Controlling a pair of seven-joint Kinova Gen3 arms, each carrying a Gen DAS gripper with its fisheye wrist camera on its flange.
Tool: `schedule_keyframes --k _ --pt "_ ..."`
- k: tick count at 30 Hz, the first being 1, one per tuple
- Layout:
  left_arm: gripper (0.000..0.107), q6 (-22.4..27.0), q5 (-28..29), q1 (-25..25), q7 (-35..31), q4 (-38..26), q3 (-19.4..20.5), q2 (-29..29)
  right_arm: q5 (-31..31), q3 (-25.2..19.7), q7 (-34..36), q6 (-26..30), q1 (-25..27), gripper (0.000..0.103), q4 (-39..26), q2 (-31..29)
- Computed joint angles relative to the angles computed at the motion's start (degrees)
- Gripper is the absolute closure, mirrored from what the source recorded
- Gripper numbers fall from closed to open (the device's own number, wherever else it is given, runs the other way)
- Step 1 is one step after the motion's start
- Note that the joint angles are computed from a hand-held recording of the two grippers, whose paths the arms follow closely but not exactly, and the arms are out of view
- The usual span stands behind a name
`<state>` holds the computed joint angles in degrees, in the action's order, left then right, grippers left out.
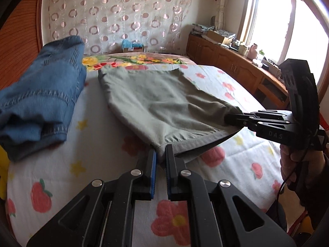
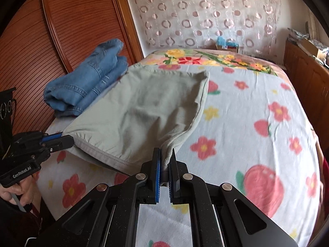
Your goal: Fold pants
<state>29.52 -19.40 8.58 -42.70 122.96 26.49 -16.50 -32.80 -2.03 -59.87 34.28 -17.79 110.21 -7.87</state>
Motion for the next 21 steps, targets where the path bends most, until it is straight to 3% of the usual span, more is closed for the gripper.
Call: schedule_keyframes --k 11,17,21 --pt "0.099 -2.2 2.89 0.67 -0.42 2.49 -1.54 -0.19 -2.27 -0.52 1.0 -1.4 0.5 0.097 2.52 -0.2" --pt "0.095 -1.83 3.37 0.46 -0.36 2.28 -1.44 -0.21 3.58 -2.51 -4.03 -4.78 -0.69 0.097 3.9 -0.67" --pt "0.084 -1.46 4.01 -0.29 0.16 2.03 -1.71 -0.73 6.78 -2.96 -6.23 -7.5 -2.01 0.097 5.14 -0.73"
